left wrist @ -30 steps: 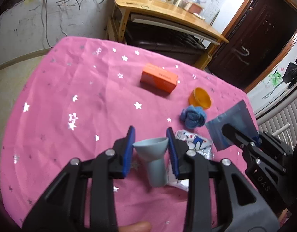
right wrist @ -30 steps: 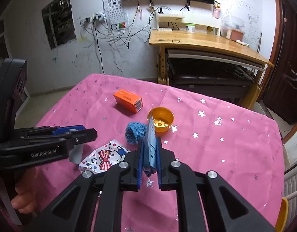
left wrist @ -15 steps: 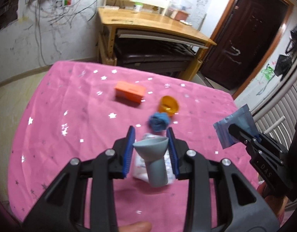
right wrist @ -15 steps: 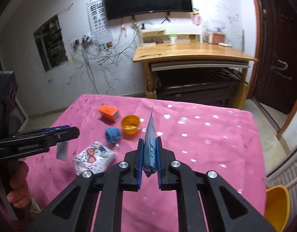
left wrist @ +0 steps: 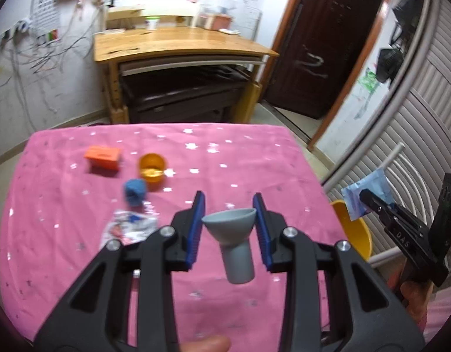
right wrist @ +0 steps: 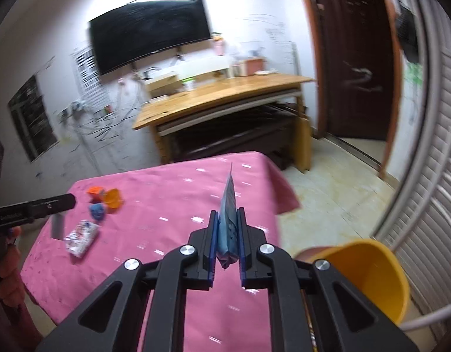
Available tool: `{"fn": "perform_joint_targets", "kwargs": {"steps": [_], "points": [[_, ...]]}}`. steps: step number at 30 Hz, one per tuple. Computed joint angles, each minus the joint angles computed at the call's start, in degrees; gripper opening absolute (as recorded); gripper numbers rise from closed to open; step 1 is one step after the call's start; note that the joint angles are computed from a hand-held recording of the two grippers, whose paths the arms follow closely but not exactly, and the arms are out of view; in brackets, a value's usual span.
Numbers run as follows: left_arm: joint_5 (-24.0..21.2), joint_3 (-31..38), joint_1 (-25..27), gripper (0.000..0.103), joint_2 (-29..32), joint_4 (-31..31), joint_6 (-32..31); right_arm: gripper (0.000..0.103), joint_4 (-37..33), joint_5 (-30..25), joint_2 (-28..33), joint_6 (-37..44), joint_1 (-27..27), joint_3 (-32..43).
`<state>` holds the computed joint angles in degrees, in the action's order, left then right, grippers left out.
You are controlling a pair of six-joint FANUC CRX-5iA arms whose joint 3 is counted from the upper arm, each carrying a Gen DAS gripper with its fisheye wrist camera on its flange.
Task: Collect trash
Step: 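Carry the grey item and blue packet to the yellow bin, then open both tools over the yellow bin to drop the items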
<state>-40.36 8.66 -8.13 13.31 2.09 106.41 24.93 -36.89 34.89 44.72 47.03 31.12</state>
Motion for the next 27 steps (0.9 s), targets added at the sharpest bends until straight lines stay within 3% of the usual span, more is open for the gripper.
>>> {"fn": "perform_joint_targets", "kwargs": {"steps": [7,14,21,27], "points": [[-1.58,5.08,-3.71,0.031,4.06,0.48,-2.32,0.006,6.92,4.22,-7.28,-10.90,-3.36,-14.35],[-3.52,10.39,-7.13,0.031,8.38,1.48,-4.84,0.006,10.11,5.25,-9.80,-15.93,-5.13,-20.20],[-5.03,16.62,-9.89,0.031,13.59,4.04,-7.63,0.006,10.89,4.08,-10.12,-17.82,-6.31,-21.63],[-8.06,25.12,-12.10,0.031,20.51,6.54,-9.65,0.007,6.11,2.06,-8.89,-14.71,-7.39,-20.19]]}}
